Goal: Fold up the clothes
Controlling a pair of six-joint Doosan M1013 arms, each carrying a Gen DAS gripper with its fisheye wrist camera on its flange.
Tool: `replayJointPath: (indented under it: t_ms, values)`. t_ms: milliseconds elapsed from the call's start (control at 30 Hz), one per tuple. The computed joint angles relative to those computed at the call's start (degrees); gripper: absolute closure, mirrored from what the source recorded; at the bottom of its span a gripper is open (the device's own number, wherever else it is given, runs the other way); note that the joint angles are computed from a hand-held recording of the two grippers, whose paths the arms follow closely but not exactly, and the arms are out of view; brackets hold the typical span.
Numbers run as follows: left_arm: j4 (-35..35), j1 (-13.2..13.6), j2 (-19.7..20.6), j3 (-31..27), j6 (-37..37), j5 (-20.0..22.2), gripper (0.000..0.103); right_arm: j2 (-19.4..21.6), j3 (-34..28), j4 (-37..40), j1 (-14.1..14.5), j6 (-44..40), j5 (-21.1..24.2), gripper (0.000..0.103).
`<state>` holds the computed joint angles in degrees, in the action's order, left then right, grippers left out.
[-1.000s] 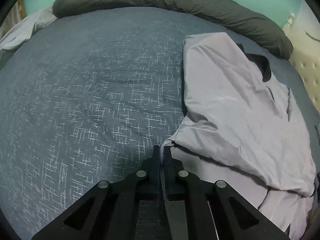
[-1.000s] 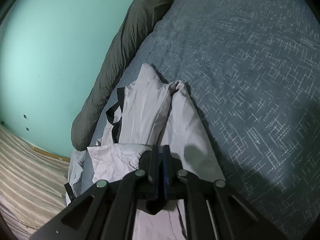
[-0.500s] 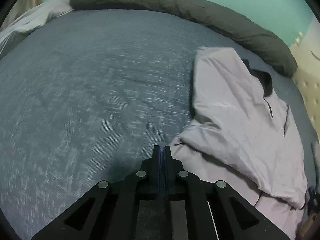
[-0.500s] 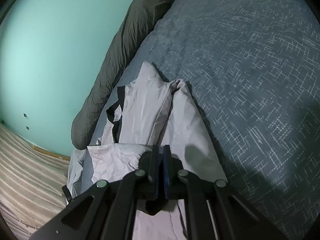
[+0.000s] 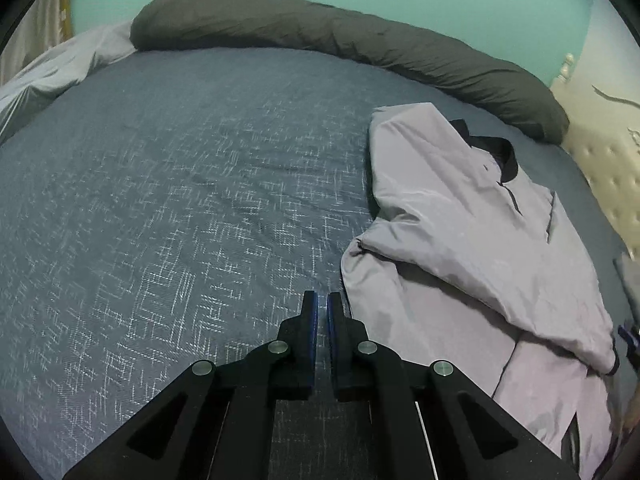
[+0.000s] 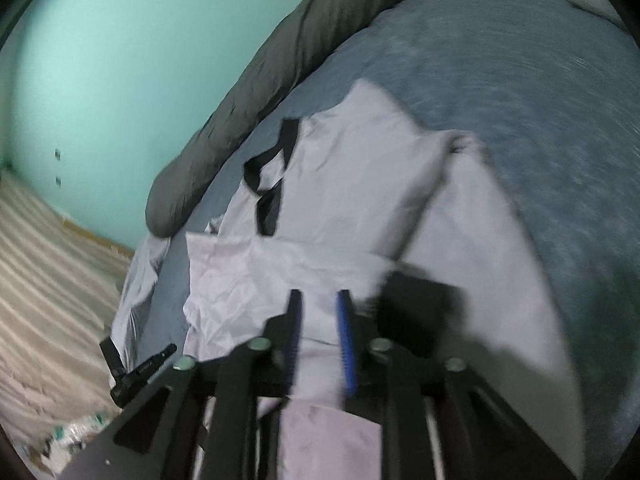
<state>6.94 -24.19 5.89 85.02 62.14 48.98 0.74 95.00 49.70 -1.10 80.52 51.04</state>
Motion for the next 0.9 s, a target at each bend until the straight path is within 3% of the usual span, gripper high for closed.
replayJointPath:
  t_ms: [133,367,567,800,900]
  values:
    - [-2.8,1.2,-0.4,1.9,0.0,-3.6,0.098,4.7,-7.6,-3.1,4.3,1.3,5.1,0.076]
    - [-3.3,2.6,0.2,1.9,1.8,-3.7,0.097,16.8,-28.1,-9.0,11.9,1.5,15.8,0.072]
    - [-4.8,3.5,0.4,1.2,3.7,-3.8,0.097,28.2,-46.8,-11.0,16.2,4.2,24.7,0.063]
    - [-6.4,4.0,0.2,1.4,5.6,-3.3,0.095,40.4,-66.9,-16.5,20.1,12.9,32.1,0.063]
    - [-8.5,4.7,0.2,1.8,6.1,-4.2,0.094,46.9,-78.5,-19.1,21.2,17.2,37.8,0.063]
